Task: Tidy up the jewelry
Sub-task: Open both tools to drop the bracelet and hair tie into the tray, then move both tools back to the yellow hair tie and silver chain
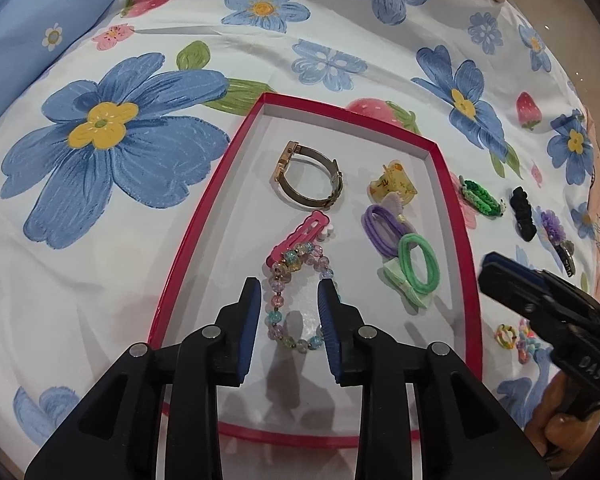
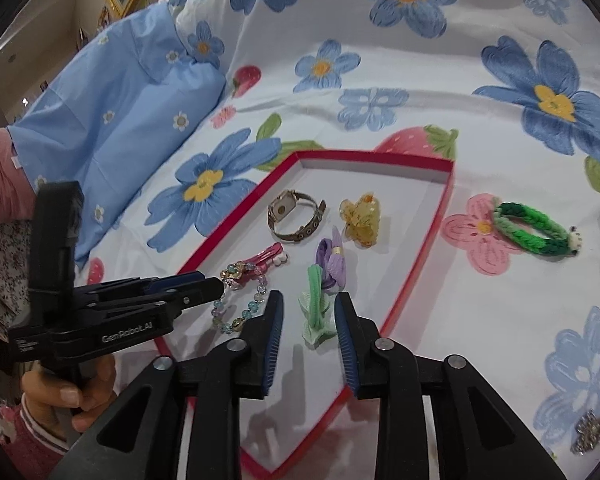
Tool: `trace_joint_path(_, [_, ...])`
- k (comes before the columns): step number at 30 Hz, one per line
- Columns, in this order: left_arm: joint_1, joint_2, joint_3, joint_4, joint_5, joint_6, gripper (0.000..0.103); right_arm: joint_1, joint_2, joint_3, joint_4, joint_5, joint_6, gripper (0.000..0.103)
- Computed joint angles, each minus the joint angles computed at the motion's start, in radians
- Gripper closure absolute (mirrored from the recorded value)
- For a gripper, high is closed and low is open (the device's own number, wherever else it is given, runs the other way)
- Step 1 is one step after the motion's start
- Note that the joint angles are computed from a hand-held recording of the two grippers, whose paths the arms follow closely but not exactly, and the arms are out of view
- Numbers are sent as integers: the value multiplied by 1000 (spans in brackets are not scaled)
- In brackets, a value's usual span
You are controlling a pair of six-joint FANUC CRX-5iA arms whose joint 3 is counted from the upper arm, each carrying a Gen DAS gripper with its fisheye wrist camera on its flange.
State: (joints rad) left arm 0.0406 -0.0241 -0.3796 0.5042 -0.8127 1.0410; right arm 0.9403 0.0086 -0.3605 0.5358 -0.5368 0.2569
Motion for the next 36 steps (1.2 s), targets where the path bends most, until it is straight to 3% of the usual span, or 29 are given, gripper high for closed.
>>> trace_joint_path(5, [-3,-37,-22,16,-5,-14,69,16,-83,-84,114,-18,-127,71])
trace_joint_path(12, [-29,-87,-48,62,-19,-42,69,44,-206,-190,204,-93,-268,66])
trace_joint_path(16, [-52,-109,-60,82,-21,-50,63,63,-267,-237,230,-149,-321,63])
trace_joint_path(23, [-104,-129,-69,95,-31,-54,63,118,-386,-326,266,-274,-439,61])
trace_joint_path(27, [-132,-136,-70,94,-37,-58,63,156,-450,-372,282,-350,-503,55])
trace_joint_path(36, [-201,-144,-67,86,-50,-66,60,233,-559,-444,285,-490,-599,55])
